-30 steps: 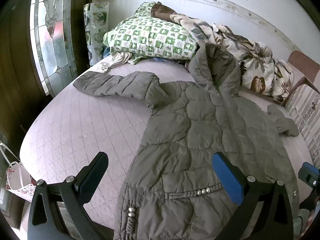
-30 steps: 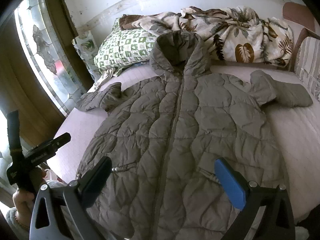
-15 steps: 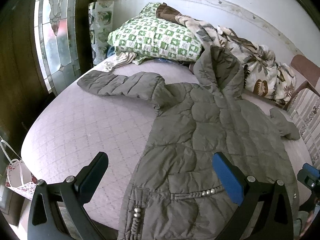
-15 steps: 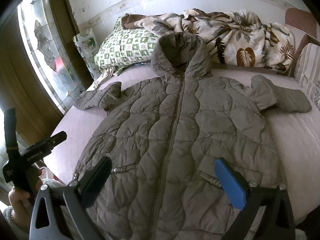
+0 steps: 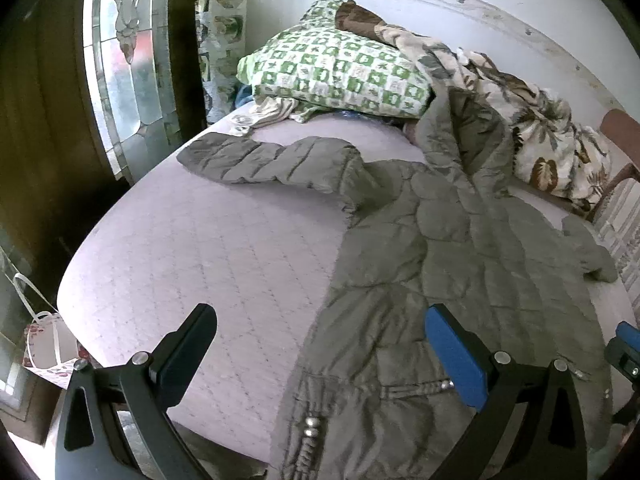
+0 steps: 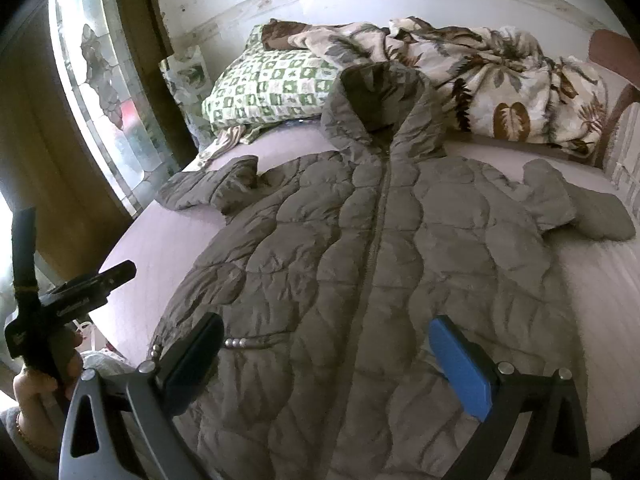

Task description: Fold large clothes

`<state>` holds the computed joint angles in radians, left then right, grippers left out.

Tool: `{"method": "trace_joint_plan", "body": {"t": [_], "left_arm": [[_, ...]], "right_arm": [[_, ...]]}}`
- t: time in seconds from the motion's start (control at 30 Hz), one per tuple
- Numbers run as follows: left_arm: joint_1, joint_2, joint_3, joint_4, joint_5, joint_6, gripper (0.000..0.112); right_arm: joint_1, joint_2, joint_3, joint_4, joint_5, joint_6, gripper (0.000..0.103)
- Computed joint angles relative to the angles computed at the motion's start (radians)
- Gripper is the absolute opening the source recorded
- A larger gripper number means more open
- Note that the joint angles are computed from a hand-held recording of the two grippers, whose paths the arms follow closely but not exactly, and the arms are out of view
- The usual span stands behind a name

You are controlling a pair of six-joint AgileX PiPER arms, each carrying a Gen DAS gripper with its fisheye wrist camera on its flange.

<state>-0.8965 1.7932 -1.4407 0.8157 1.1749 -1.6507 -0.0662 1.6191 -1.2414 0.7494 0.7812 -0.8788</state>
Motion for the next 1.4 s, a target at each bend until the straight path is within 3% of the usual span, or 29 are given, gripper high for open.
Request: {"method": "trace_joint_plan", "body": {"t": [0.9,1.0,1.13,1.4], "left_arm": [[0.16,-0.053,0.146,-0.038,-0.129,0.03,0.103],[0.24,-0.075,0.173,-0.069,-0.192,0.081,0.103],[0.384,-0.051,0.142,-0.094,-0.209,0.206,0.103],[0.741,0.126,-0.098,-0.278,-0.275,0.542,0.103]], "right_arm": [[0.162,0.11,-0.094,-0.144,-0.094,0.137,0.103],[0.174,0.128,-0.112,-0.159,-0.094,0.15,0.103],[0.19,0.157,-0.137,-0.19,-0.1,0.172,0.103],[0.217,0.236,-0.212,-0.268,-0.103,0.241,0.103]]}}
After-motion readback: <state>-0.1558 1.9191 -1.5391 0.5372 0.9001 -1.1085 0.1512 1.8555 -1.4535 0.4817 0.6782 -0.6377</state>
